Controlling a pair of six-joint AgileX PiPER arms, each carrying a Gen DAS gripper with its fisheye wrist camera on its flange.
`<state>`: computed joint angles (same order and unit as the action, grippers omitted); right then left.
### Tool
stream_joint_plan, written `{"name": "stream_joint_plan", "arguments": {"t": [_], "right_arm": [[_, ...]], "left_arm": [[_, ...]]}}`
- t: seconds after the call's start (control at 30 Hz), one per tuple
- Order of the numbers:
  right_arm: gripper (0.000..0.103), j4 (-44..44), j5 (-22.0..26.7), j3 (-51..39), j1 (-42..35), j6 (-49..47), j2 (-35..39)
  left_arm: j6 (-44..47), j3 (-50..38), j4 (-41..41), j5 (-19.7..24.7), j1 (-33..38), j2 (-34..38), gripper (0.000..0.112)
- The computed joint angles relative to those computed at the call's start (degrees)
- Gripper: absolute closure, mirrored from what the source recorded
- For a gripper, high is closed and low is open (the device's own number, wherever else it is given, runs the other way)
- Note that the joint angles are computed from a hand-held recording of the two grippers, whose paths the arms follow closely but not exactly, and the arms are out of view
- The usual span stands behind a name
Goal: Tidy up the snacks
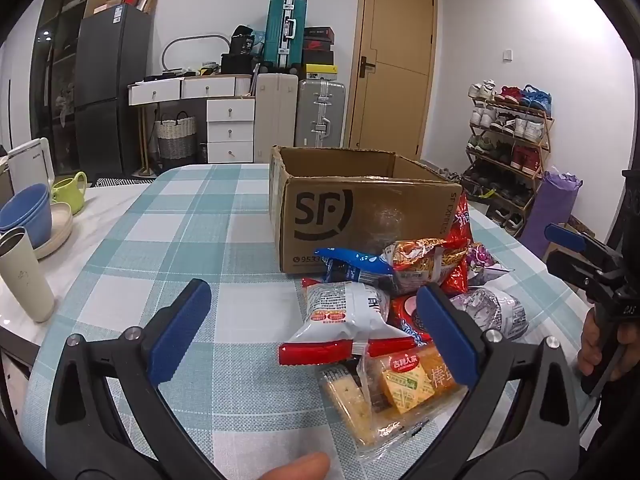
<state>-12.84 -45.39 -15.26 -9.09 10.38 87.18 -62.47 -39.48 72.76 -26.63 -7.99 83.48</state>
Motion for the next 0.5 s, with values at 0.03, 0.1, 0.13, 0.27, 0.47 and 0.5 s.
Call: {"name": "stream_joint_plan", "arguments": {"t": [0.03,0.1,0.13,0.27,0.47,0.5], "right_arm": [[0.0,-0.38,0.28,-0.08,-0.12,0.3,-0.07],[0.0,-0.24,-0.05,0.0,-0.13,0.13,0.01],[0.0,-0.24,-0.05,0.0,-0.13,0.13,0.01],[0.0,-0.2,0.09,-0.02,-0.13,0.04,-0.04],[0.0,-0.42,0.2,-0.12,-0.28,0.12,-0.02],[0.0,-0.42,0.2,-0.12,-0.28,0.12,-0.02]], "left_arm": [[0.66,0.17,-1.02,-0.59,0.13,0.11,0.01],[1.63,0.46,-2.26,-1.16,0.31,0.13,0.01],[1.6,0.5,-2.14,-1.18,0.37,0.09,0.01],[0.69,0.21,-1.14,-0.55,0.13,0.07,0.01],[0.5,0.17,-0.96,-0.42,0.08,0.07,0.01],[0.32,0.14,-0.78,-0.37,0.08,0.07,0.01]]}}
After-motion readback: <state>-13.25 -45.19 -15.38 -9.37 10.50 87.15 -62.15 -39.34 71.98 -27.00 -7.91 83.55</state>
